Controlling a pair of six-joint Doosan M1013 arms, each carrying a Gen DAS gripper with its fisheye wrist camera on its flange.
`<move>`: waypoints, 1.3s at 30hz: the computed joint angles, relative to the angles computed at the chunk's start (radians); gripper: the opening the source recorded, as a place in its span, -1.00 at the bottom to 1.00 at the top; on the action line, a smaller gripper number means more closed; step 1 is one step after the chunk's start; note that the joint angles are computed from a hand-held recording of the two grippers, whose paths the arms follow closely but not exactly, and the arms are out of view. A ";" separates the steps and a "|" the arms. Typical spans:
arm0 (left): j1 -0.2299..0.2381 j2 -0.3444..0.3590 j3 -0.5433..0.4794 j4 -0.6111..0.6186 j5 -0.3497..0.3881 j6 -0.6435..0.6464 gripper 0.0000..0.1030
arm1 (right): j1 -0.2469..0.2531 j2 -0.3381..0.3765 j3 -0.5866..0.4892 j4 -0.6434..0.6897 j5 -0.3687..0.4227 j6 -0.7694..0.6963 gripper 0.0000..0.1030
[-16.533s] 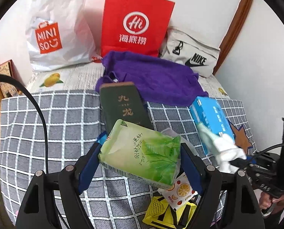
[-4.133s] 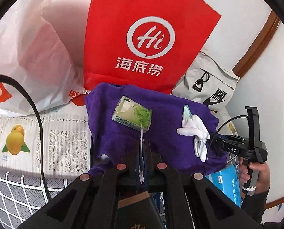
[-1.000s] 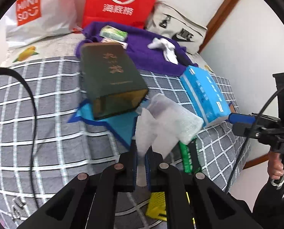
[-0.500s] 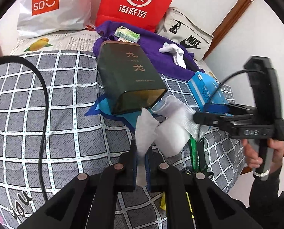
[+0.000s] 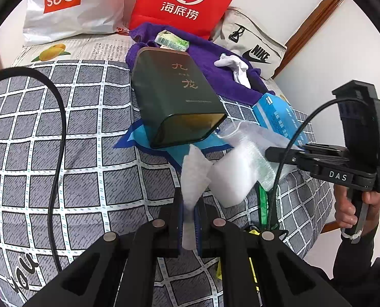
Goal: Organize soft objects
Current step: 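Grasp the white tissue with the left tool while the right tool grasps the clear plastic insole, then carry the tissue and the insole over to the purple towel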
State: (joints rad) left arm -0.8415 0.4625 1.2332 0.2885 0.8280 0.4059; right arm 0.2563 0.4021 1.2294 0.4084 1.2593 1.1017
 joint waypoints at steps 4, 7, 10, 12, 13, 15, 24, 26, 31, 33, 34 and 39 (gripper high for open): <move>-0.003 0.001 -0.006 0.006 0.011 -0.005 -0.85 | -0.013 -0.033 0.027 0.026 -0.043 -0.021 -0.77; -0.006 -0.001 -0.006 0.019 0.008 -0.020 -0.85 | -0.024 -0.048 0.038 0.063 -0.052 -0.054 -0.82; -0.008 0.000 -0.018 0.022 0.015 -0.020 -0.85 | -0.034 -0.061 0.049 0.082 -0.063 -0.063 -0.82; -0.011 0.000 -0.025 0.031 0.021 -0.023 -0.85 | -0.043 -0.074 0.062 0.107 -0.083 -0.081 -0.82; -0.012 0.000 -0.028 0.035 0.024 -0.025 -0.85 | -0.046 -0.077 0.064 0.113 -0.084 -0.085 -0.82; -0.014 -0.002 -0.032 0.050 0.024 -0.044 -0.85 | -0.055 -0.085 0.068 0.125 -0.085 -0.082 -0.82; -0.019 -0.007 -0.054 0.124 0.050 -0.152 -0.85 | -0.073 -0.111 0.083 0.147 -0.129 -0.073 -0.82; -0.022 -0.004 -0.067 0.137 0.061 -0.150 -0.85 | -0.076 -0.114 0.083 0.149 -0.136 -0.078 -0.82; -0.032 0.010 -0.120 0.173 0.112 -0.126 -0.85 | -0.090 -0.125 0.085 0.167 -0.155 -0.086 -0.82; -0.036 0.018 -0.144 0.184 0.135 -0.109 -0.85 | -0.095 -0.128 0.086 0.175 -0.160 -0.091 -0.82; -0.037 0.022 -0.153 0.187 0.144 -0.101 -0.85 | -0.098 -0.129 0.085 0.175 -0.163 -0.091 -0.82; -0.034 0.039 -0.193 0.180 0.167 -0.074 -0.85 | -0.108 -0.134 0.087 0.180 -0.181 -0.092 -0.82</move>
State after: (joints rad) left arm -0.8759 0.5015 1.0398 0.4688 0.9950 0.3319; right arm 0.1485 0.2684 1.3167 0.5882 1.0786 1.0101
